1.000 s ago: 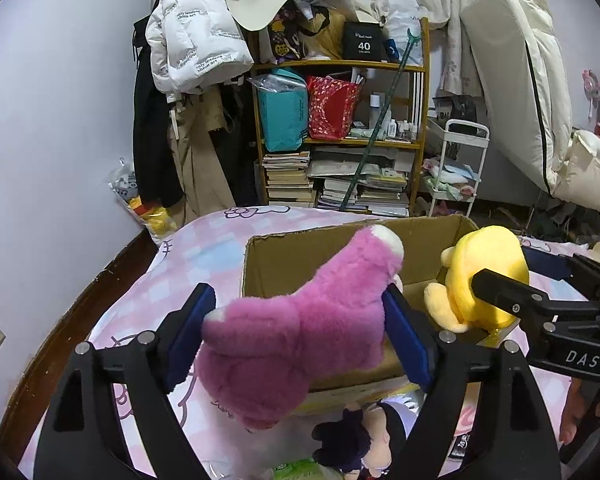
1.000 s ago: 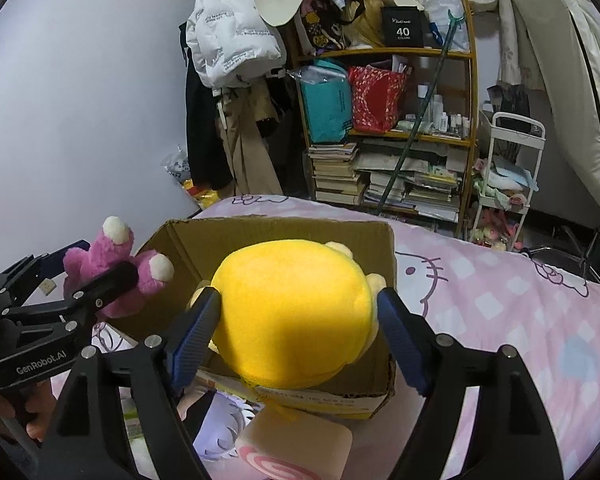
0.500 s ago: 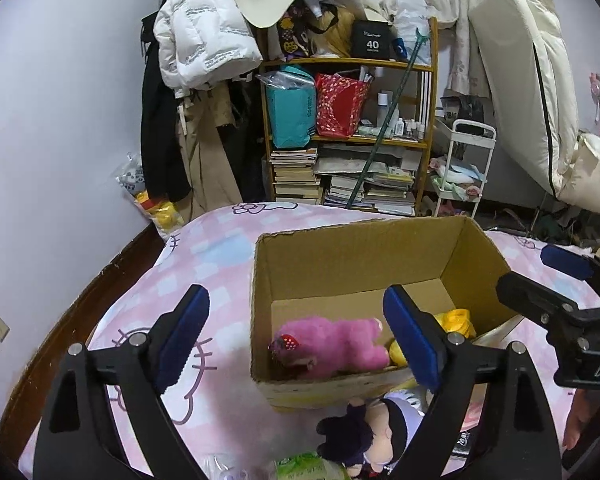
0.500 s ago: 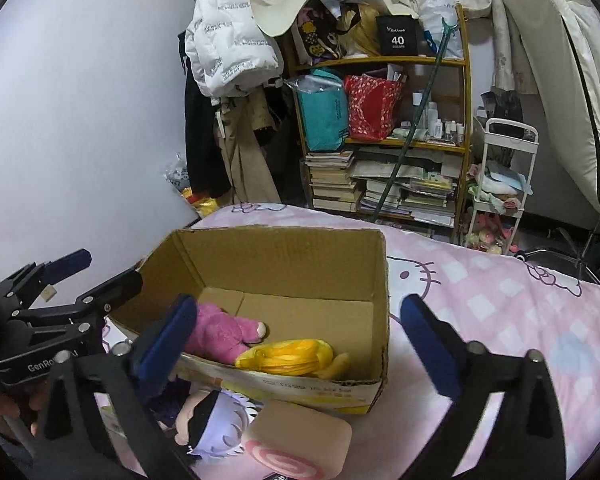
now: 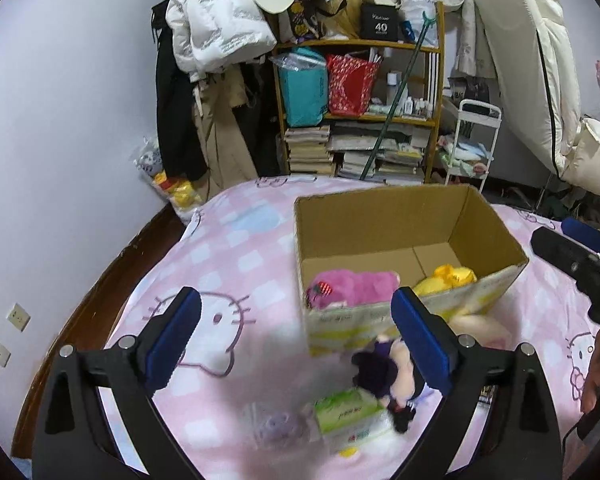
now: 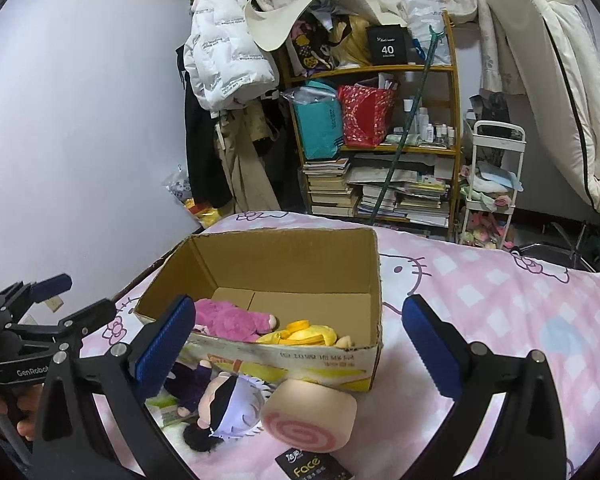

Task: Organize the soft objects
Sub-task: 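Grasp green tissue pack with left tool while right tool grasps swirl cushion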

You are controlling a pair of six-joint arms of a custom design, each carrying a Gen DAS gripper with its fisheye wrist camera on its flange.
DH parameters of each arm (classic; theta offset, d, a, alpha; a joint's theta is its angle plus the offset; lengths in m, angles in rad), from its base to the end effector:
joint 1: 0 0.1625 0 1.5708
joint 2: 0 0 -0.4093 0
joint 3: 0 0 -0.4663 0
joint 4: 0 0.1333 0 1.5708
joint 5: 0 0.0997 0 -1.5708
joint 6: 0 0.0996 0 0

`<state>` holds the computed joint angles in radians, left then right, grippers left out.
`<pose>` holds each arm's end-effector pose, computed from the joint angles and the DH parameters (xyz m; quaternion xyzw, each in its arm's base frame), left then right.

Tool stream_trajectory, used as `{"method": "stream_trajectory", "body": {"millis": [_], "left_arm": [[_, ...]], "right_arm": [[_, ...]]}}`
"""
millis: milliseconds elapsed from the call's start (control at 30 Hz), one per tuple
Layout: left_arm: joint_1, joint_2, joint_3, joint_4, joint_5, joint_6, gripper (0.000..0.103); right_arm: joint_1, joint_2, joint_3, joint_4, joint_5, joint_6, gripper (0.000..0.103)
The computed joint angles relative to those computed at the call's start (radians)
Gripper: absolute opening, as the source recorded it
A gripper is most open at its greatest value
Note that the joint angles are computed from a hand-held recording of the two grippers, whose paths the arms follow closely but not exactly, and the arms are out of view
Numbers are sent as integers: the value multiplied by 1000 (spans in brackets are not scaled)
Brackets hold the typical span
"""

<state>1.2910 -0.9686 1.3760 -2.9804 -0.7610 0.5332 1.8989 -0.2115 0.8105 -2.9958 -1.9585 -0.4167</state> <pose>-0.0156 -0.7983 0.3621 0.1449 0.8153 -0.3944 0.3985 0.3872 -0.8407 -0.0037 0.2550 -0.8653 0.3856 0.1937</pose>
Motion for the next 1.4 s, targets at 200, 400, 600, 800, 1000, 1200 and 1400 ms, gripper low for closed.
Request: {"method": "stream_trajectory", "body": {"millis": [200, 400, 600, 800, 1000, 1200, 1400], "left_arm": [[-3, -31, 33, 75, 60, -45, 95], [12, -76, 64, 190, 65, -168, 95], [19, -104, 83, 221, 42, -205, 95], [18, -94, 78, 226, 40, -193, 95], [21, -76, 58, 304, 33, -218, 95], [35, -48, 12, 434, 12, -272, 95], [43, -21, -19, 523, 0, -305, 95]], "right_arm": [[3, -32, 60, -13, -9, 20, 103], [9, -47, 94, -10, -25, 25, 103], [11, -47, 105, 13, -43, 24, 103], [12, -37, 98, 34, -53, 23, 103], [7, -24, 76, 73, -64, 39, 103], [-3, -2, 37, 141, -78, 69, 103], [-15, 27, -11, 218, -93, 96, 103]]}}
